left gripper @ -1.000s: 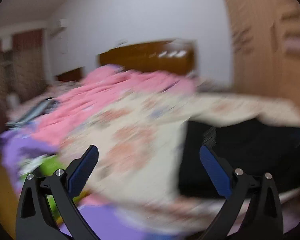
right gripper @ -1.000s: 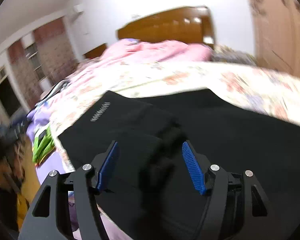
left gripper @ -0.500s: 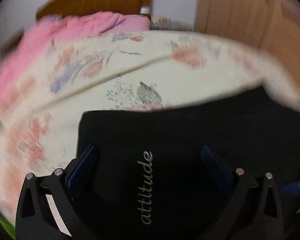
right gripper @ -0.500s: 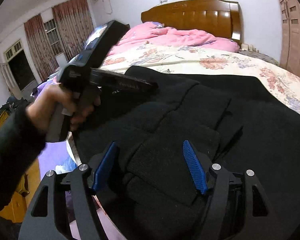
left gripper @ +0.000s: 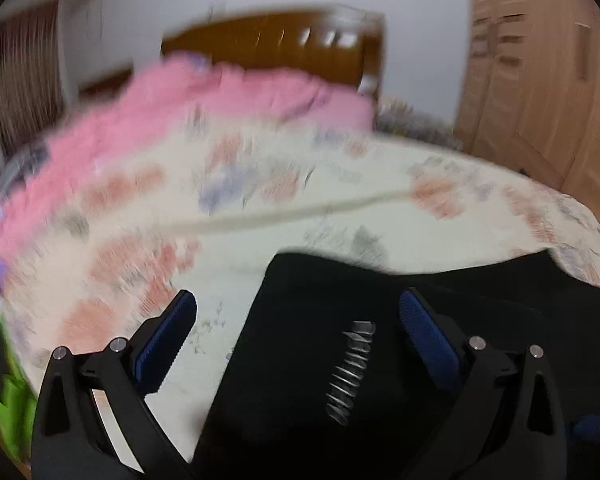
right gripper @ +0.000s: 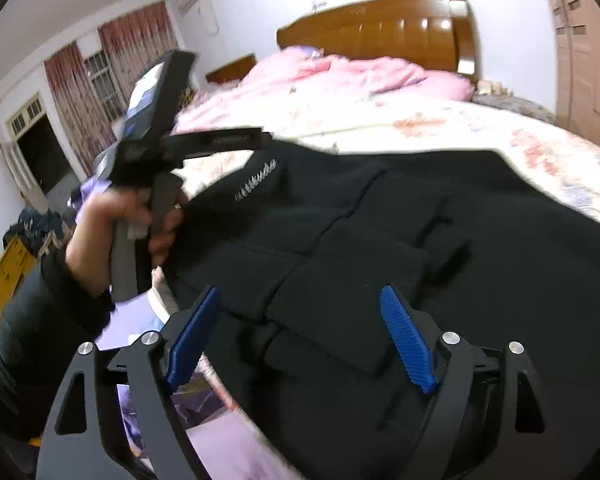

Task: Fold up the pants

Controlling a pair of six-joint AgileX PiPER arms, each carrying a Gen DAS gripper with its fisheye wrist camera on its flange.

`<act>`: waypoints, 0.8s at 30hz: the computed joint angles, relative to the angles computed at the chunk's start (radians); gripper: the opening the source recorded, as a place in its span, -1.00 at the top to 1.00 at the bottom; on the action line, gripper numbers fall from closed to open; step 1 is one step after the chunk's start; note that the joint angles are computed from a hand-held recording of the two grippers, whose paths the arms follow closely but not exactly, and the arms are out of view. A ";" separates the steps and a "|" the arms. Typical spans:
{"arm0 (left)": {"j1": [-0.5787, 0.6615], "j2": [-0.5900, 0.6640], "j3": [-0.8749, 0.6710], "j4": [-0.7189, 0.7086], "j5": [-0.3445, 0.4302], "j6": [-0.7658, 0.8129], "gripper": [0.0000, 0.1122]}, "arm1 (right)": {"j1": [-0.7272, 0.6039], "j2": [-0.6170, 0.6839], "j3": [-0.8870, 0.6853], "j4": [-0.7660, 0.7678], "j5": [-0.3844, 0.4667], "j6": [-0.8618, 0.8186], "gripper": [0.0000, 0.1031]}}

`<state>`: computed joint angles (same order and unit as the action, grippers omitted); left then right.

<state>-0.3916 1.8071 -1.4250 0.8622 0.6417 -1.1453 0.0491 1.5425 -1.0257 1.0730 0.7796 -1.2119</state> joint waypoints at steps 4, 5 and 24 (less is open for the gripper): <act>-0.202 -0.088 0.109 0.203 0.038 -0.129 -0.81 | -0.178 -0.060 0.070 0.036 0.077 -0.047 -0.70; -0.251 -0.057 0.090 0.192 0.083 -0.087 -0.81 | -0.212 -0.056 0.084 0.013 0.066 -0.032 -0.70; -0.282 0.024 0.261 0.359 -0.171 -0.394 -0.81 | -0.988 -0.126 0.273 0.129 0.419 -0.247 -0.71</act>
